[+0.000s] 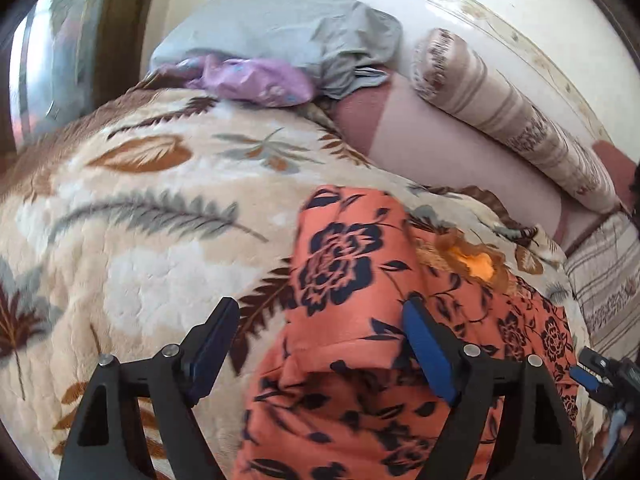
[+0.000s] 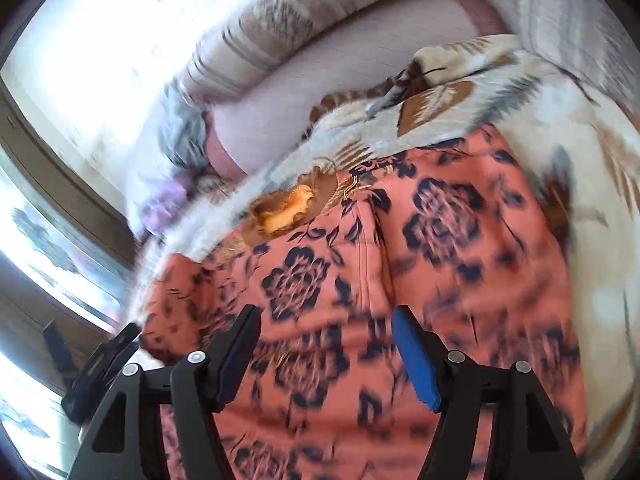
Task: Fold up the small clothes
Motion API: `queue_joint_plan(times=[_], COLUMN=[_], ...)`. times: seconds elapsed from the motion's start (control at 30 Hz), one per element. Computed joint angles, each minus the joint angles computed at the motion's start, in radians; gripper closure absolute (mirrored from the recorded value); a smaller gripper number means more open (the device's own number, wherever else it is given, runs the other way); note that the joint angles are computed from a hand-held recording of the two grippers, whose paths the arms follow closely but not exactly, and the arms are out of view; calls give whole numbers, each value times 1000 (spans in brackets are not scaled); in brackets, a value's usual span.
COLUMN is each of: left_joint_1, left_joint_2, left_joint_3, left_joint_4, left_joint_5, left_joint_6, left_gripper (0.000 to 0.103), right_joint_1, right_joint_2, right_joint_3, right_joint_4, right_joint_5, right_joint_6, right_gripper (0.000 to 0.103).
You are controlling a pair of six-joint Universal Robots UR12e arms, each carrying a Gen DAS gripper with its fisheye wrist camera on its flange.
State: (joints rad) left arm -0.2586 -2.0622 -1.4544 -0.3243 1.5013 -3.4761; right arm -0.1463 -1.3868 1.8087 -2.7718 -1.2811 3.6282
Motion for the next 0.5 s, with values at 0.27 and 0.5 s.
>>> queue_joint_plan(times=[0.27,0.5], left_joint_1=[21,34], left_joint_2=[6,-11], left_joint_3=[-11,19], left_joint_4=[98,-9], left_joint_5=[-8,-94], left_joint_6=[-81,-91], left_gripper=[20,19], right_joint_1=[113,114], right_joint_2=[105,48], right_joint_3=[-266,-199], right_joint_4=[475,407], right_joint_5=[-324,-569], right_joint_6=[-267,-190], right_gripper=[90,82])
